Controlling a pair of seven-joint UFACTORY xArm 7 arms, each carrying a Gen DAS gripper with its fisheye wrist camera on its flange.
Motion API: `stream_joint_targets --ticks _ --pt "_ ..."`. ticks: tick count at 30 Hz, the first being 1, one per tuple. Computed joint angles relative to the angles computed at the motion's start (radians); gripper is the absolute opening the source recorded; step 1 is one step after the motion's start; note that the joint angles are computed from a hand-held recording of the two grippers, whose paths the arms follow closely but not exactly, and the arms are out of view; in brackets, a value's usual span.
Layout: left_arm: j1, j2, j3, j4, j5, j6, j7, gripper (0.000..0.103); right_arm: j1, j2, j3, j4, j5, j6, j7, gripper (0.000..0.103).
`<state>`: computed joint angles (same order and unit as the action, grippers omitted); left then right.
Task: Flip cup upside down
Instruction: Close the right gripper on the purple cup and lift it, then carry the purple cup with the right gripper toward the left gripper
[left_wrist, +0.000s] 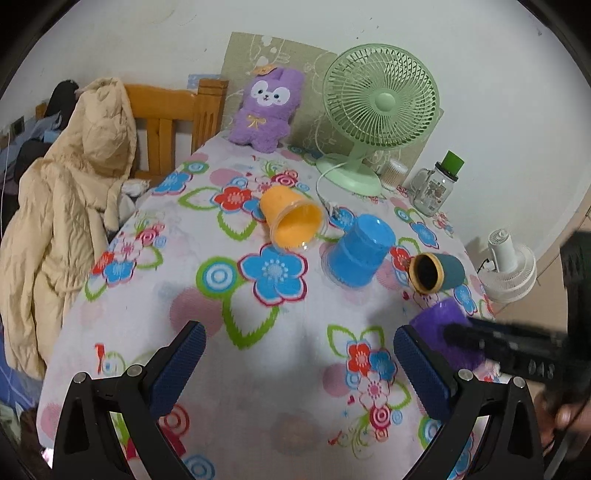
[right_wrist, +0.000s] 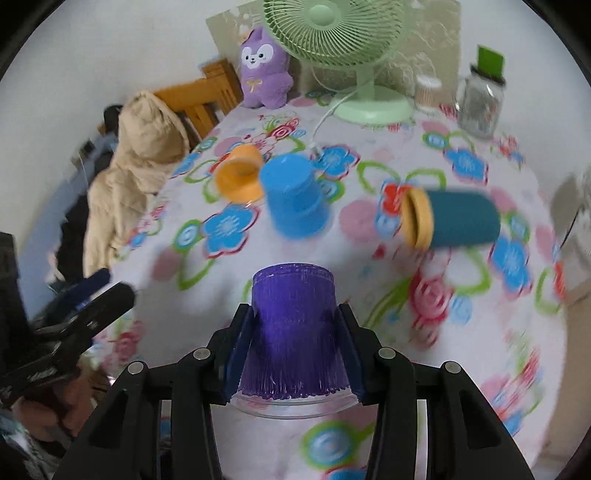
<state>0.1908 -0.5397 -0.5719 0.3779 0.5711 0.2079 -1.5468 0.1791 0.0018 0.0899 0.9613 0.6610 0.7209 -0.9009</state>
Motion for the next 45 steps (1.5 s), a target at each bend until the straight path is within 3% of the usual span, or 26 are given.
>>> stream_joint_targets --ticks 7,19,25,37,45 --pt "-0.064 0.018 0.011 -0.018 -0.041 0.001 -0.012 0.103 0.009 -0.065 -0.015 -0.141 0.000 -0.032 0.038 0.050" --pt "-0.125 0.008 0.012 0.010 -0.030 0.063 -0.028 0.103 0.011 -0.110 -0.037 -0.186 -0.034 -0.055 0.038 0.062" --pt "-0.144 0.024 0.024 0.032 -0.011 0.089 -0.032 0.103 0.014 -0.133 -0.045 -0.206 -0.063 -0.088 0.042 0.063" --pt "-0.184 0.165 0.051 0.157 0.105 0.119 -0.083 0.103 -0.002 -0.193 -0.108 -0.212 -0.010 -0.064 -0.045 0.068" --pt "-0.268 0.296 0.127 0.261 0.180 0.135 -0.112 0.103 -0.037 -0.213 -0.144 -0.200 0.026 -0.029 -0.111 0.071"
